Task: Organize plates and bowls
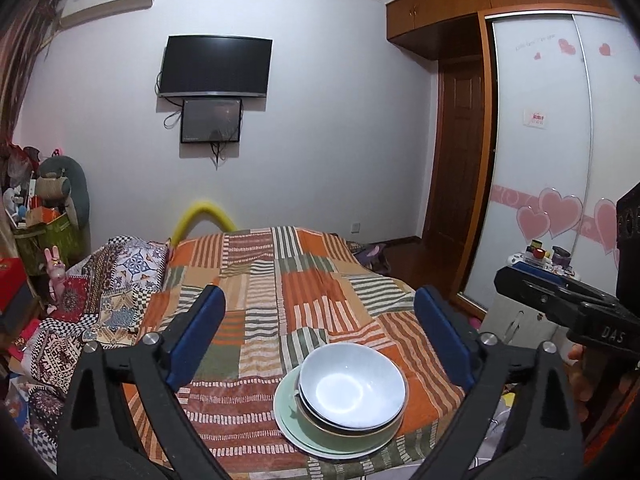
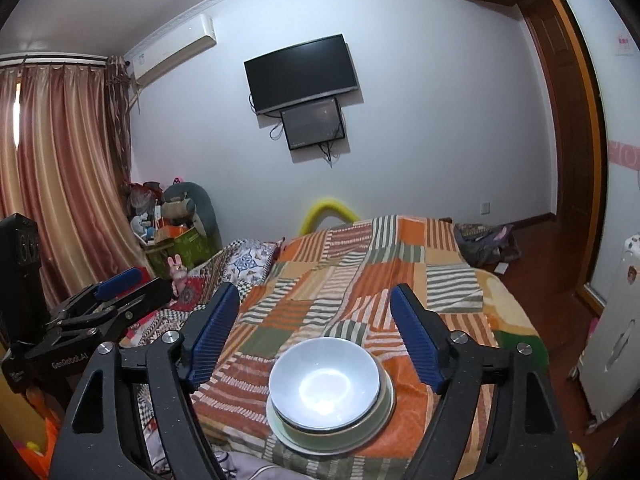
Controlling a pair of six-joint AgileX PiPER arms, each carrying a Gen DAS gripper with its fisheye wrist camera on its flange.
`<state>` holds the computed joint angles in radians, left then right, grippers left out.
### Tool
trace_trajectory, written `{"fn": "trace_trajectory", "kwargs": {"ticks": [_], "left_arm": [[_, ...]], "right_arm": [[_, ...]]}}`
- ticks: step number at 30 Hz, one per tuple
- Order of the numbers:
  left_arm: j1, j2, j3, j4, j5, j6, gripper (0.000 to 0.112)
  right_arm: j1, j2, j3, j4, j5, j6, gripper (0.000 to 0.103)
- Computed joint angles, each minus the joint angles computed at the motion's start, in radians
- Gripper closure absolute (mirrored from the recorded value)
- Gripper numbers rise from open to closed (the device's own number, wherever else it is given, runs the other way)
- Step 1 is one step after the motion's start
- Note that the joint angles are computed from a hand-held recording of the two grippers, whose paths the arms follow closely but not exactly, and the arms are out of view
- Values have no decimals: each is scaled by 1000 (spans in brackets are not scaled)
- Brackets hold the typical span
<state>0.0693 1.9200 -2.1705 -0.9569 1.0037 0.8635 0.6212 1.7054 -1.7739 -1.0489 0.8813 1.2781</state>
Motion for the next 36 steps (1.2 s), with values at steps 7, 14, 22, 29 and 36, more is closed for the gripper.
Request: {"fn": "trace_trajectory", "kwargs": {"ticks": [7,14,22,29,36], "left_arm": [[4,-28,64,-30,-54,34,13],[6,-64,137,-67,-79,90,12],[11,-60,143,-81,-91,102,10],[10,-57,149,-81,-94,104,10],[6,-61,157,-79,-97,102,10]], "right_arm": [[35,4,9,-100,41,49,10],[39,-8,32,-139,32,92,1],[37,-16,49,-138,25,109,1],[38,-22,60,-131,20,110,1],[38,-22,58,-125,19,109,1]]}}
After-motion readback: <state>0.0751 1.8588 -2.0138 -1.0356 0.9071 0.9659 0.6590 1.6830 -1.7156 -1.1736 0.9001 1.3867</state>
